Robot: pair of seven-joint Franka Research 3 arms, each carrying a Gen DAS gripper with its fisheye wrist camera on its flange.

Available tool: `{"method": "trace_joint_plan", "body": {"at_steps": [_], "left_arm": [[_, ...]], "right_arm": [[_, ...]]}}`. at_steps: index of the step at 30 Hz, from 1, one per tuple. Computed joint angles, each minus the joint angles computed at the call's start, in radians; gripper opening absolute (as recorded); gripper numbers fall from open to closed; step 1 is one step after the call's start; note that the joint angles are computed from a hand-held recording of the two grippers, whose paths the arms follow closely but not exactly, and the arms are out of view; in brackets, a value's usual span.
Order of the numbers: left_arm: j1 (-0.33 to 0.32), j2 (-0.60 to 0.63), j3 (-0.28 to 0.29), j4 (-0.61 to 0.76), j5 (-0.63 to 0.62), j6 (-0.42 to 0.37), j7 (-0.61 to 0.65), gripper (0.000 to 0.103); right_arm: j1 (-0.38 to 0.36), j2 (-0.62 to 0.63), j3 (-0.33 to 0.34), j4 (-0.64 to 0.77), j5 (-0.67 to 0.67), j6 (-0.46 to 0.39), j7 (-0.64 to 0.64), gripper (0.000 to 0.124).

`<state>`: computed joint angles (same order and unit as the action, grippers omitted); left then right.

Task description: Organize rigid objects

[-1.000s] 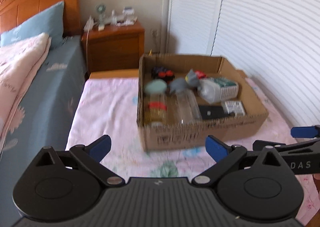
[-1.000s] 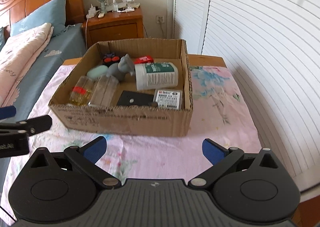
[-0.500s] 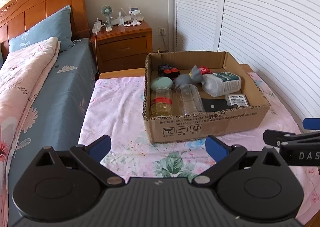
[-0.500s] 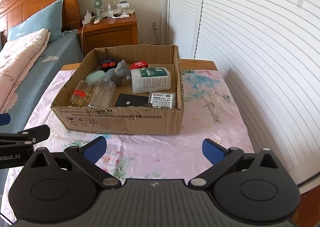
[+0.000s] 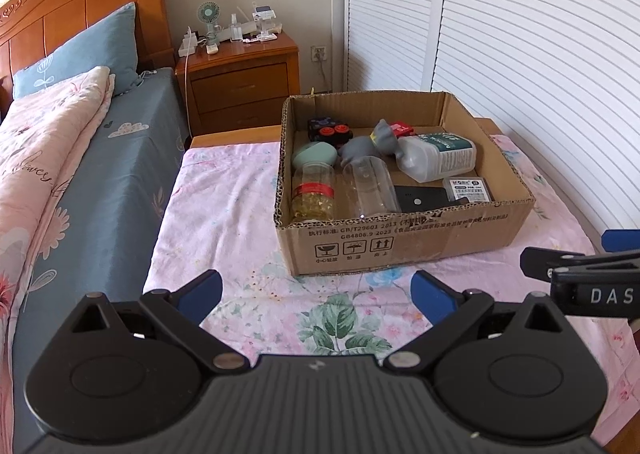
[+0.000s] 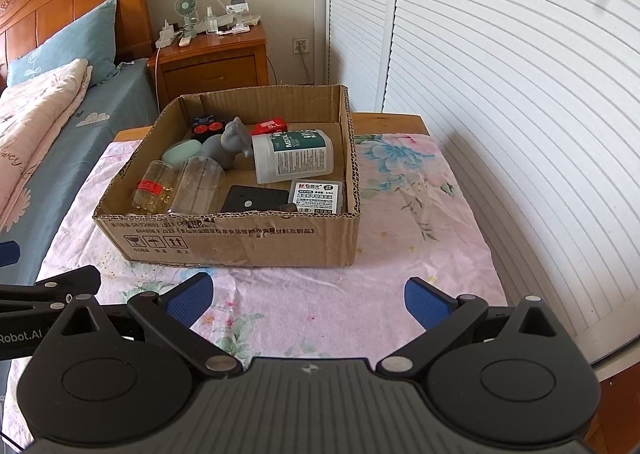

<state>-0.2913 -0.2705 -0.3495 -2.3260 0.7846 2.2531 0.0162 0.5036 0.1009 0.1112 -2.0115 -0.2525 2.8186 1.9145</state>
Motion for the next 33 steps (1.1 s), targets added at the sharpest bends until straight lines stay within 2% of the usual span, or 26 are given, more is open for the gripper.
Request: {"method": "trace_joint_plan", "body": {"at_steps": [33], "left_arm": [[-0.007, 0.004, -0.002, 0.014, -0.003, -0.013, 0.005, 0.100]], "right_arm": [[-0.002, -0.005, 0.005, -0.004, 0.022, -0.002, -0.026, 0.103]]}}
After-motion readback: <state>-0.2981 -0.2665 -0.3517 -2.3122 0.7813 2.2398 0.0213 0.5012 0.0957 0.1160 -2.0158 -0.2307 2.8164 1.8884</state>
